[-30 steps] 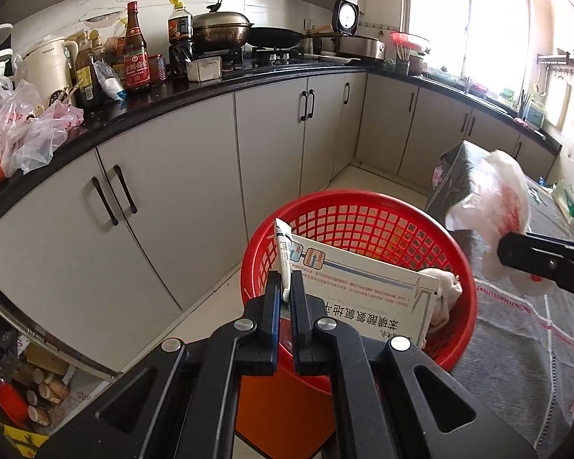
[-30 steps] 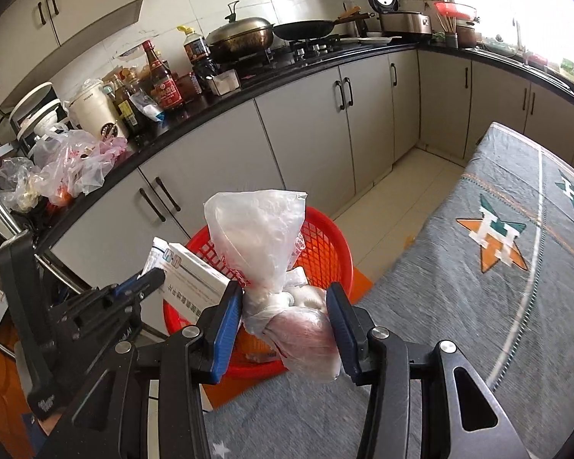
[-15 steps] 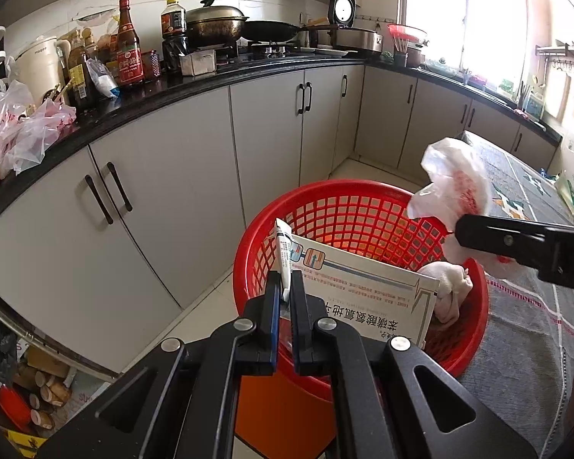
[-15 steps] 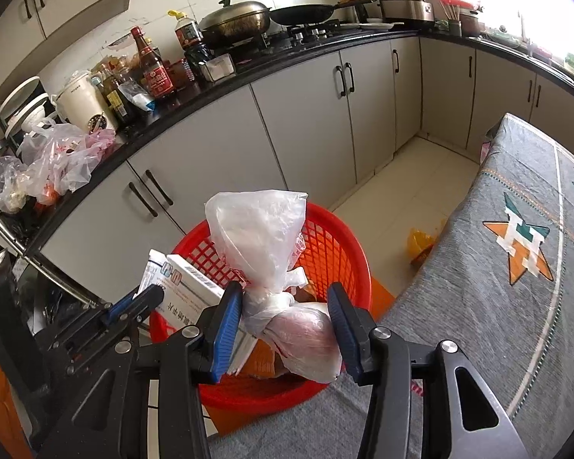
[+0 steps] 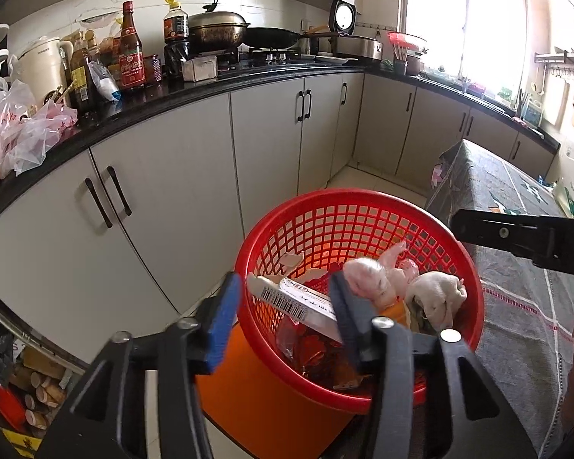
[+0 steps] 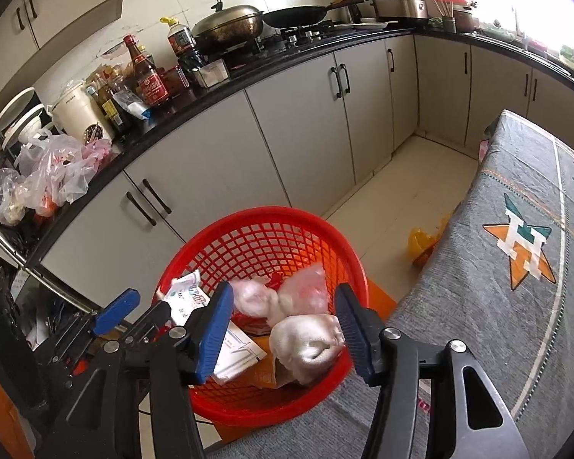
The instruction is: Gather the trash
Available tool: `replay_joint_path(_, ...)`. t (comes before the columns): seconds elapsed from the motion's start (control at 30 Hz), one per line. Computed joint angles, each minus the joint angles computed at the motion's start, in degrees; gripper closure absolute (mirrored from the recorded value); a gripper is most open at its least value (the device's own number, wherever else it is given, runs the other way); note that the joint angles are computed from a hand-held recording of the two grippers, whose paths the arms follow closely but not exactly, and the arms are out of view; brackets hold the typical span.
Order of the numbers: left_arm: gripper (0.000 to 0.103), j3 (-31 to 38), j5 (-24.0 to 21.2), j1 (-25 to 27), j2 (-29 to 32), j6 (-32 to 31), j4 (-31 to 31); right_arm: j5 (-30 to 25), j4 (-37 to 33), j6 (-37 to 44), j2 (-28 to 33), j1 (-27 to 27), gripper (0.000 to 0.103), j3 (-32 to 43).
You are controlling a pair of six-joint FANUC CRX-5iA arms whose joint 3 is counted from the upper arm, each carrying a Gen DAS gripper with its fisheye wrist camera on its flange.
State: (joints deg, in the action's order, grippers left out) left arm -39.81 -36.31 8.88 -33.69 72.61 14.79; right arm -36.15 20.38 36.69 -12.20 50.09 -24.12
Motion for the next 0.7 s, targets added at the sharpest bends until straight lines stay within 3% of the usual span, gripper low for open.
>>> replay_joint_path(0.33,0.022,1.6,1.1,-1.9,-0.4,8.1,-6.2,-1.7,12.8,-11.0,-3.0,2.0,0.016,-4.8)
replay_joint_path(0.6,0.008,6.2,-0.7,-7.2,0.8,22.2,-20.1,-5.5,17.7,-15.2,-3.8,3.4,0.009,-6.4)
replay_joint_path(0.7,0.007,8.8,-2.9,-10.6,1.3,31.1,-28.7,-5.9,17.8,-15.5,-4.3,3.4,0.009,-6.9)
